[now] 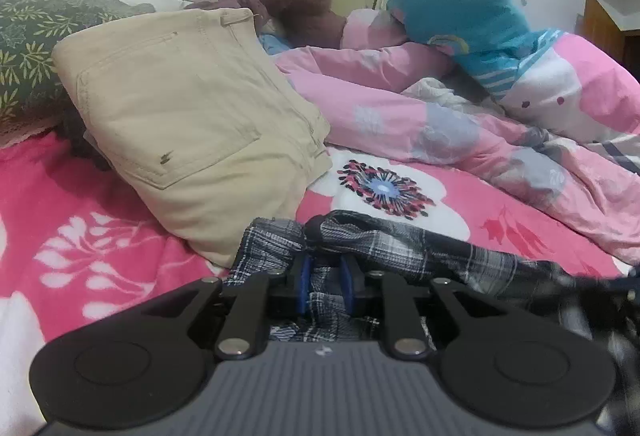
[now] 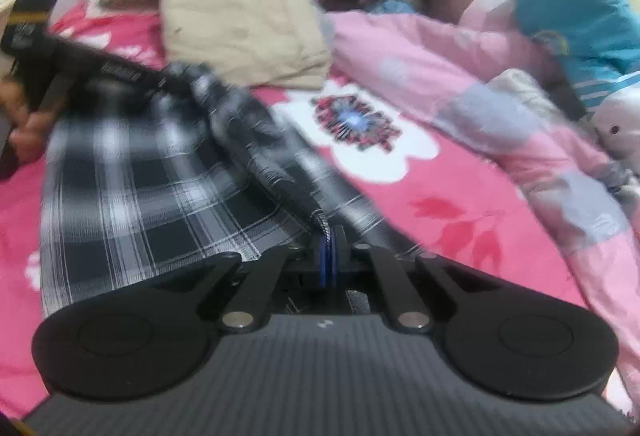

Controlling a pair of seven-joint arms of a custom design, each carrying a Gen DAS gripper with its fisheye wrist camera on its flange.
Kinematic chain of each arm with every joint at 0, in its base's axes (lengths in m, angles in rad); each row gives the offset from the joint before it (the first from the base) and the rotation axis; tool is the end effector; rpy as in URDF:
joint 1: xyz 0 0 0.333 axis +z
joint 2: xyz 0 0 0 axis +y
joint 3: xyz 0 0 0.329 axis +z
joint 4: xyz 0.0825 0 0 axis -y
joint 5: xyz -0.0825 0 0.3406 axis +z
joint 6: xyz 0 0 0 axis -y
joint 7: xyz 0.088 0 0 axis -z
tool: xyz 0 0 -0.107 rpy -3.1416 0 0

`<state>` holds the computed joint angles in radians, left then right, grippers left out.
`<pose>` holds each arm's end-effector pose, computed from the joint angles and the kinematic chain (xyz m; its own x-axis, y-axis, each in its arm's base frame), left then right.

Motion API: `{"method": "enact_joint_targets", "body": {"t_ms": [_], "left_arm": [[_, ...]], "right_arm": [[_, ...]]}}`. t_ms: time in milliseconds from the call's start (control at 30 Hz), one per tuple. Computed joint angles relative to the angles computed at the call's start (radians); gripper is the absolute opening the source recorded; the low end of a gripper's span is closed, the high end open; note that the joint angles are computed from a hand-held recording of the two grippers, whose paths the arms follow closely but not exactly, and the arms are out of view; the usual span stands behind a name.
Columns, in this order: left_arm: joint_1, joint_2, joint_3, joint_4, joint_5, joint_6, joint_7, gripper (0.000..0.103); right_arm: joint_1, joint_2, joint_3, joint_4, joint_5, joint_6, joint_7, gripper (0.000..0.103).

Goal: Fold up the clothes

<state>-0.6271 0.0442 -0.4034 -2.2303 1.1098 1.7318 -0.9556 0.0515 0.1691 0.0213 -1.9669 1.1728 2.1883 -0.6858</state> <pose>0.3095 -0.3539 0.4024 0.7242 -0.6540 0.2189 -0.1684 -0.4754 -0.8635 0.5700 0.0745 0.4473 0.9483 -0.1003 0.3011 0.1757 -0.6242 -0.7613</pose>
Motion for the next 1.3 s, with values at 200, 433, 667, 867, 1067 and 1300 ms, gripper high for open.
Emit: {"method": "enact_joint_targets", "body": {"t_ms": [200, 433, 667, 867, 1067, 1300], "left_arm": [[0.000, 0.001, 0.001, 0.001, 0.000, -0.004, -0.002, 0.019], [0.001, 0.002, 0.002, 0.000, -0.001, -0.001, 0.004, 0.019], [-0.001, 0.009, 0.001, 0.006, -0.001, -0.011, 0.010, 0.019], [-0.003, 0.009, 0.003, 0.004, 0.004, -0.011, 0.005, 0.019], [-0.005, 0.007, 0.001, -0.004, 0.018, -0.012, -0.013, 0.022], [-0.015, 0.008, -0.006, -0.006, 0.035, -0.057, -0.054, 0.028]], "right_arm": [[0.018, 0.057, 0.010, 0.095, -0.041, 0.007, 0.177, 0.001], [0.003, 0.249, 0.019, 0.338, -0.236, -0.097, 0.620, 0.023], [-0.063, 0.217, 0.073, 0.302, -0.141, -0.128, 0.544, 0.024], [-0.040, 0.177, 0.079, 0.263, -0.098, -0.198, 0.396, 0.027], [0.026, 0.178, 0.080, 0.255, -0.180, -0.235, 0.324, 0.043], [0.051, 0.202, 0.088, 0.279, -0.186, -0.243, 0.354, 0.002]]}}
